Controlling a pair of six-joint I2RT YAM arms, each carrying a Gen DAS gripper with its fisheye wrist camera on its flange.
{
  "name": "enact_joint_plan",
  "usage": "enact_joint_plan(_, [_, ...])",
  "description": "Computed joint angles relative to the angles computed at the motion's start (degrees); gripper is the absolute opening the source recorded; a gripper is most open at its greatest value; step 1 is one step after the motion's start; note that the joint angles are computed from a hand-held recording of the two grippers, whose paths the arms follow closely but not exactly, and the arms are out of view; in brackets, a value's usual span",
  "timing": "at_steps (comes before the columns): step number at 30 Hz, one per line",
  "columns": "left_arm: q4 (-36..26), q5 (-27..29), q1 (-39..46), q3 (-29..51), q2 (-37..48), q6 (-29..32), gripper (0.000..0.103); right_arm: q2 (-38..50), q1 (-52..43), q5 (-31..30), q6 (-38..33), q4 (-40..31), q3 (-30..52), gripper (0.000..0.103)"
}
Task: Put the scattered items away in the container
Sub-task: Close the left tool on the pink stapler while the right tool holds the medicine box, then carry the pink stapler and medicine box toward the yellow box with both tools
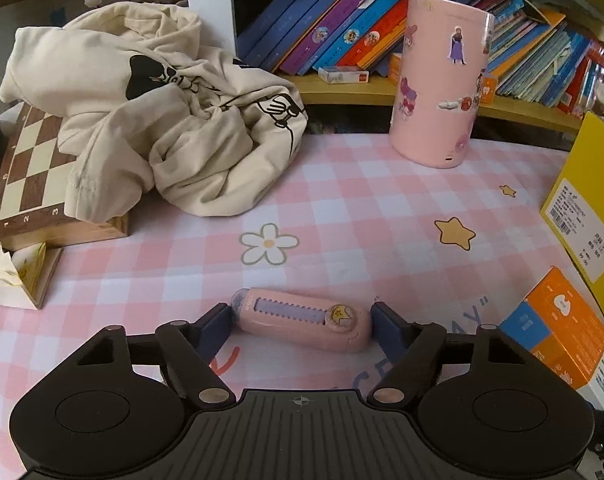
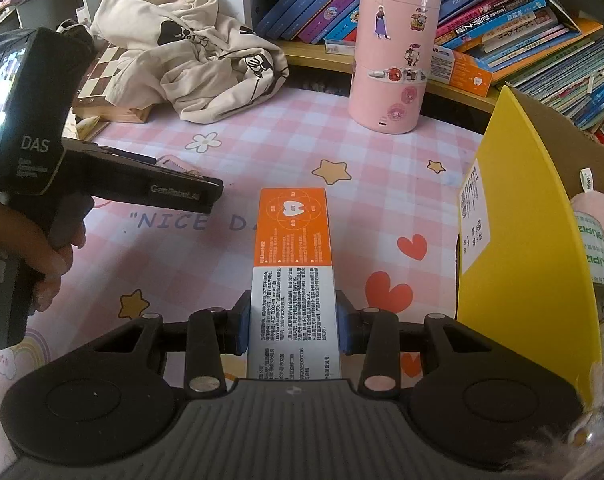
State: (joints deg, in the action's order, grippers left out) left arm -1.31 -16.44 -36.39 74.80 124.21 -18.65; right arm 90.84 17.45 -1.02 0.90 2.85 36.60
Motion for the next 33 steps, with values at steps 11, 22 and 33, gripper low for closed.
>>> enact_joint_plan(11, [2.2, 0.5, -0.7, -10.9, -9.3, -3.7, 0.076, -2.5, 1.2, 0.2, 1.0, -1.6, -0.8, 0.037])
enact_joint_plan(22, [2.5, -2.5, -5.0, -26.1, -25.9, -8.3, 0.076, -11.2, 5.4, 1.5, 3.5, -4.2, -5.0, 0.037])
enact_joint_plan(33, [-1.7, -7.8, -12.2, -34.7, -39.4, -14.2, 0.076, -22.7, 13.2, 5.9, 7.7, -9.8, -9.2, 0.037])
